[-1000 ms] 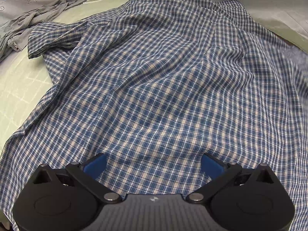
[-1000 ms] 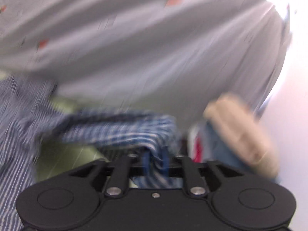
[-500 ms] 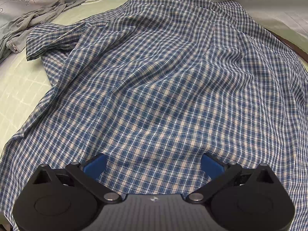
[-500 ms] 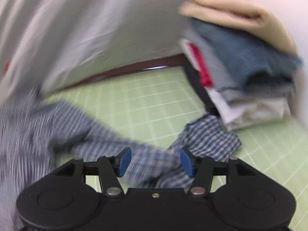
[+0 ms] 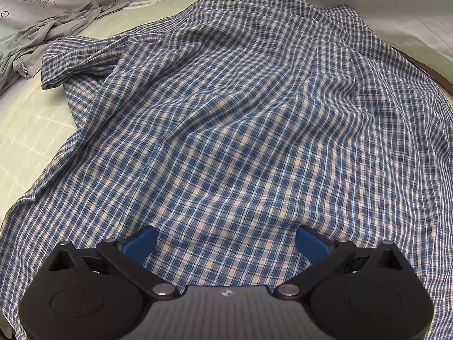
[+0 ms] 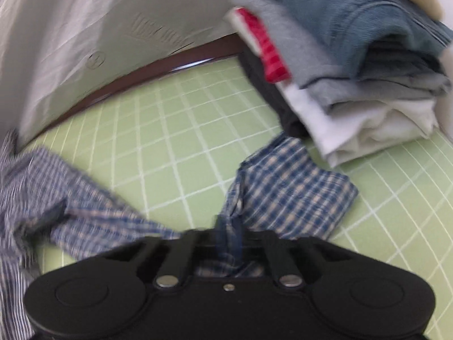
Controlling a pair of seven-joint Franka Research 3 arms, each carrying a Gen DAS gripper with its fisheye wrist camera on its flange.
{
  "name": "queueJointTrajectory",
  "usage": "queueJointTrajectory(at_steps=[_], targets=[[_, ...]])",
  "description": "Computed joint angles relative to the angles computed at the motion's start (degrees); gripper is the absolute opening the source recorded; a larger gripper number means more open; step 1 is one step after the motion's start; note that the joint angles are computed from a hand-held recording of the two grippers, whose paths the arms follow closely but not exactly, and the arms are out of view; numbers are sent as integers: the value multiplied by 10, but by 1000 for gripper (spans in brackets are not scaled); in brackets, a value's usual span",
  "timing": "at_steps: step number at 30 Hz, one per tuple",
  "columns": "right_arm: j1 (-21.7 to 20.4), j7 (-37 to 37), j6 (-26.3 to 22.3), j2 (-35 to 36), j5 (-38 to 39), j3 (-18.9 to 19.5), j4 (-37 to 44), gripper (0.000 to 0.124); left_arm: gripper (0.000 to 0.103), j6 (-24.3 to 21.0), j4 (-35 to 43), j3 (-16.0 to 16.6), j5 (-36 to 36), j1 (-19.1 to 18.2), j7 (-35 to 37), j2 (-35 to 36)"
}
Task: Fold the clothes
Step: 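Pull the sleeve out straight with the right gripper and release it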
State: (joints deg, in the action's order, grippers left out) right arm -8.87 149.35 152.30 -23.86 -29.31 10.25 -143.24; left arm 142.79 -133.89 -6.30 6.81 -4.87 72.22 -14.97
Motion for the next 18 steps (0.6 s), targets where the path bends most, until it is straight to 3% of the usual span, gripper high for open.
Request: queueJointTrajectory(at_steps=[2,8,10,15,18], targets=[[-4,-1,7,-12,-13,4,-6,3,103,2,0,0,-1,0,3,1],[-83,127,19,-191,-118,101,-69,3,103,22,-14,-1,4,0,0,-6],[-60,120,-5,-243,-93,109,-94,3,103,31,-20,-1,7,0,-2,-9],[62,71,-141,-266,78,76,-139,5,103,41,-24,3,4,-3,11,-10],[67,83,-157,-283,109,75,-148,17,103,43,-23,6,-1,-4,22,-8]])
